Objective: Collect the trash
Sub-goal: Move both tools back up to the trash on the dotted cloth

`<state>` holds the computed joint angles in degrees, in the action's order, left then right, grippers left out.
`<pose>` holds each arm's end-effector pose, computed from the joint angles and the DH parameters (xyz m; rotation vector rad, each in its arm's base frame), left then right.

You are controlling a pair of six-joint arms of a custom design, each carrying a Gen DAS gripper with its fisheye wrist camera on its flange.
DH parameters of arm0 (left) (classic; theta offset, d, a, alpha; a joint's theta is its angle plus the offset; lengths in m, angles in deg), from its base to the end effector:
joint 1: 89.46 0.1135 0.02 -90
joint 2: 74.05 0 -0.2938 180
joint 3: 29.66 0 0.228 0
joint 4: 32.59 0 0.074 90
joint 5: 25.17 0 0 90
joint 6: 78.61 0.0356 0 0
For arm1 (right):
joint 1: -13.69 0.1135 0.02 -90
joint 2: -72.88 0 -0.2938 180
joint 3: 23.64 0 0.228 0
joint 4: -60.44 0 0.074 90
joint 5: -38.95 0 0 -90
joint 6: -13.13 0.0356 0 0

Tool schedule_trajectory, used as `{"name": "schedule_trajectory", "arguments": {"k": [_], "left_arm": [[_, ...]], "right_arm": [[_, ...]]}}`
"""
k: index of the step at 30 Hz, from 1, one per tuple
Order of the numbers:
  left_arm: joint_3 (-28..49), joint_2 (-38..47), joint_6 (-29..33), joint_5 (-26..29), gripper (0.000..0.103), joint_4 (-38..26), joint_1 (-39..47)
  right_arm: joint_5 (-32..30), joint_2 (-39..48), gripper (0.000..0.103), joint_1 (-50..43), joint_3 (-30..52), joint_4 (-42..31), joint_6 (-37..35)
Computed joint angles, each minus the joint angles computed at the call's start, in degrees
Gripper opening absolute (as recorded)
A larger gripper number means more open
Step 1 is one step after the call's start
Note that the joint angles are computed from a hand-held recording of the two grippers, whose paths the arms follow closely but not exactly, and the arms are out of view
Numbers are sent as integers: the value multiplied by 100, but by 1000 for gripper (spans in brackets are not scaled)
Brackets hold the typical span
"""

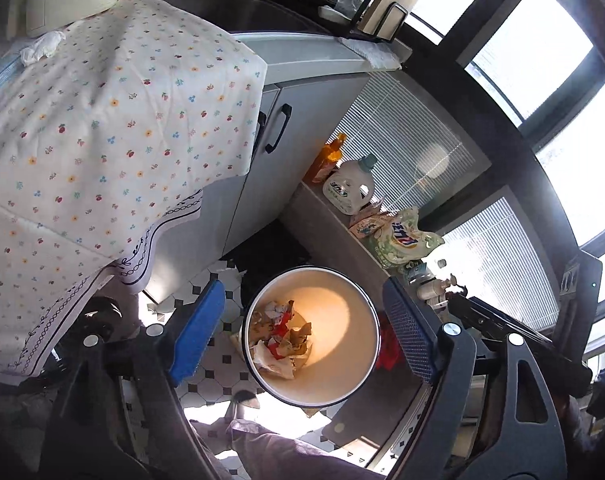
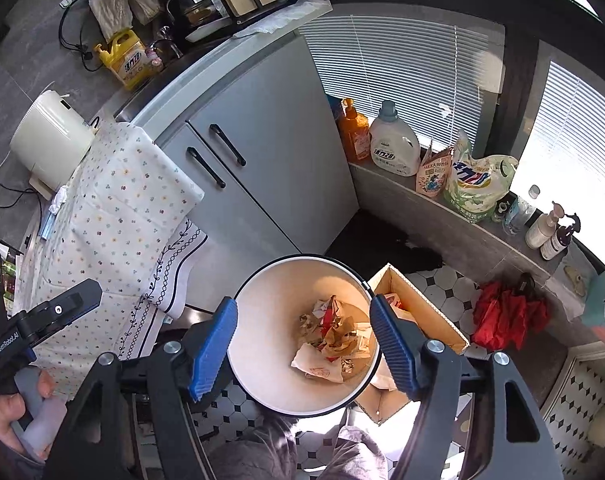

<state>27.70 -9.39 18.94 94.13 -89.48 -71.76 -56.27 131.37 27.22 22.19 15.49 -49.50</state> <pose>0.1636 0.0339 0.2555 -0.0734 2.5518 -0.5224 0.1427 0.0377 0.2216 0.2810 2.6028 0.3774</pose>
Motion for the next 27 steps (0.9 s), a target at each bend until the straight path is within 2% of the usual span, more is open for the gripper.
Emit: {"name": "schedule_trajectory", "arguments": {"k": [7,10,14,20,27], "left_arm": [[909,160,1395,553,95,-937,2345],[1400,414,2075,824,97,-1411,3369],[2050,828,2709,1035,97,-1809,4523],[2794,1497,3069,1294,97,-1997,5638],[3436,2209,2989,1386,97,-1874,6174]], "right_arm": [[433,983,85,1351,858,506,469],[587,1361,94,1765,1300,665,539],[709,1995,95,2176,2011,738,484],[715,2947,95,2709,3122,725,366],[731,3955,95,3254,4441,489,311]]}}
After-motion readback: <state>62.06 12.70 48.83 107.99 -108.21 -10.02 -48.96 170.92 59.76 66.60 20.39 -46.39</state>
